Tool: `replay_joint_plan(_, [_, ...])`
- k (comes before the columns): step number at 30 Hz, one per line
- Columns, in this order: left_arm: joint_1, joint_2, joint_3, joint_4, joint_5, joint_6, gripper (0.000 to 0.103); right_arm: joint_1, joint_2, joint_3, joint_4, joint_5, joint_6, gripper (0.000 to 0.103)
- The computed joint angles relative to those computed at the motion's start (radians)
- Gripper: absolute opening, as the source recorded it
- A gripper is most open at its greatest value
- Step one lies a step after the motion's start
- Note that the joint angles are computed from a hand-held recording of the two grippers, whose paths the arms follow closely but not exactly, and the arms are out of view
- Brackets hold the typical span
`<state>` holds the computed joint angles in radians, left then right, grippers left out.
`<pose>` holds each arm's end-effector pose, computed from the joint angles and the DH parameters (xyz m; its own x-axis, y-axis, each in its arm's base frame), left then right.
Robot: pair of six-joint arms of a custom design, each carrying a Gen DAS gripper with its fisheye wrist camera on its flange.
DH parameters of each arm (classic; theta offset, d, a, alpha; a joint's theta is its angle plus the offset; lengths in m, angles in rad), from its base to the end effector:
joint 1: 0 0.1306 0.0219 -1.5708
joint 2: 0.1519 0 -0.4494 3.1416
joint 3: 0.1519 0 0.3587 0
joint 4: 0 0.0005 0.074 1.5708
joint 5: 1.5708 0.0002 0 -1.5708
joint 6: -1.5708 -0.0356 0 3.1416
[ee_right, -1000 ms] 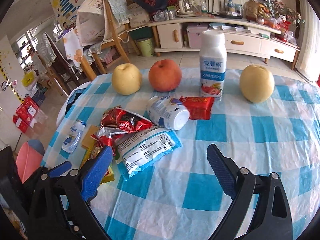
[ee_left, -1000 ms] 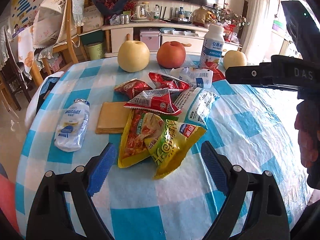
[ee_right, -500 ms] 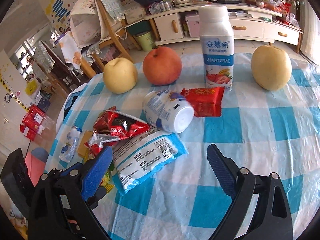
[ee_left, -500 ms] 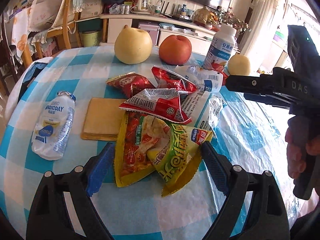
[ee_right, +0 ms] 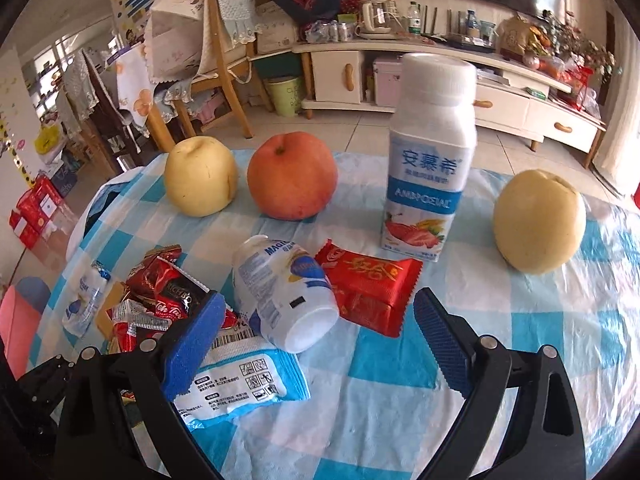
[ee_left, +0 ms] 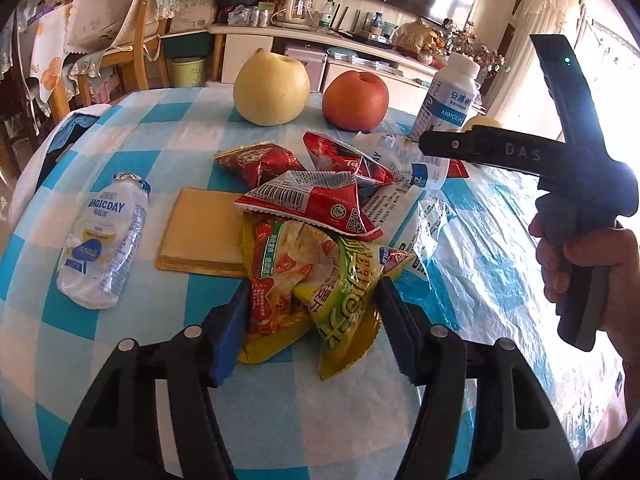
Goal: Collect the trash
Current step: 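Grasp the yellow chip bags with left tool while right tool grasps the white yogurt bottle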
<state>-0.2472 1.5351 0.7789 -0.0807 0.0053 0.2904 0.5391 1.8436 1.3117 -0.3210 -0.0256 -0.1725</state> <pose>0.3956 -0.1006 0.2493 -0.7609 -0.1033 -0.6406 0.0316 0.9802 -0.1956 0.5045 0.3023 0.2755 -0.7273 -0.2351 -0.6447 -0.4089 0.9030 0.1319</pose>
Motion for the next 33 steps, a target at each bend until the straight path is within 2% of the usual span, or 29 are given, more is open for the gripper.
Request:
replay_joint_plan(3, [-0.002, -0.008, -0.014, 0.015, -0.001, 0.032, 0.054, 0.017, 0.026, 0.023, 0.006, 0.03, 0.056, 0.091])
replay_joint_plan(4, [0.0, -0.01, -0.019, 0.022, 0.005, 0.043, 0.052, 0.018, 0.037, 0.037, -0.011, 0.029, 0.073, 0.08])
replay_joint_plan(5, [0.002, -0.012, -0.023, 0.027, 0.01, 0.051, 0.051, 0.02, 0.045, 0.044, -0.017, 0.031, 0.088, 0.076])
replay_joint_plan(9, [0.013, -0.018, -0.039, 0.054, 0.035, 0.081, 0.047, 0.034, 0.054, 0.034, 0.014, 0.074, 0.161, 0.075])
replay_joint_plan(11, [0.02, -0.022, -0.049, 0.068, 0.047, 0.099, 0.043, 0.041, 0.053, 0.024, 0.032, 0.108, 0.194, 0.064])
replay_joint_plan(13, [0.025, -0.025, -0.057, 0.078, 0.058, 0.113, 0.042, 0.041, 0.051, 0.019, 0.039, 0.11, 0.198, 0.053])
replay_joint_plan(15, [0.028, -0.029, -0.063, 0.085, 0.063, 0.12, 0.041, 0.041, 0.051, 0.023, 0.029, 0.102, 0.196, 0.051])
replay_joint_plan(19, [0.032, -0.04, -0.079, 0.095, 0.078, 0.13, 0.039, 0.058, 0.046, 0.009, 0.033, 0.14, 0.235, 0.05])
replay_joint_plan(25, [0.03, -0.055, -0.092, 0.096, 0.081, 0.128, 0.037, 0.076, 0.014, -0.019, 0.027, 0.153, 0.247, 0.04])
replay_joint_plan(31, [0.023, -0.091, -0.12, 0.085, 0.08, 0.128, 0.035, 0.083, -0.03, -0.053, -0.016, 0.133, 0.203, 0.034])
replay_joint_plan(33, [0.023, -0.114, -0.133, 0.079, 0.078, 0.129, 0.034, 0.092, -0.045, -0.064, -0.032, 0.15, 0.195, 0.022])
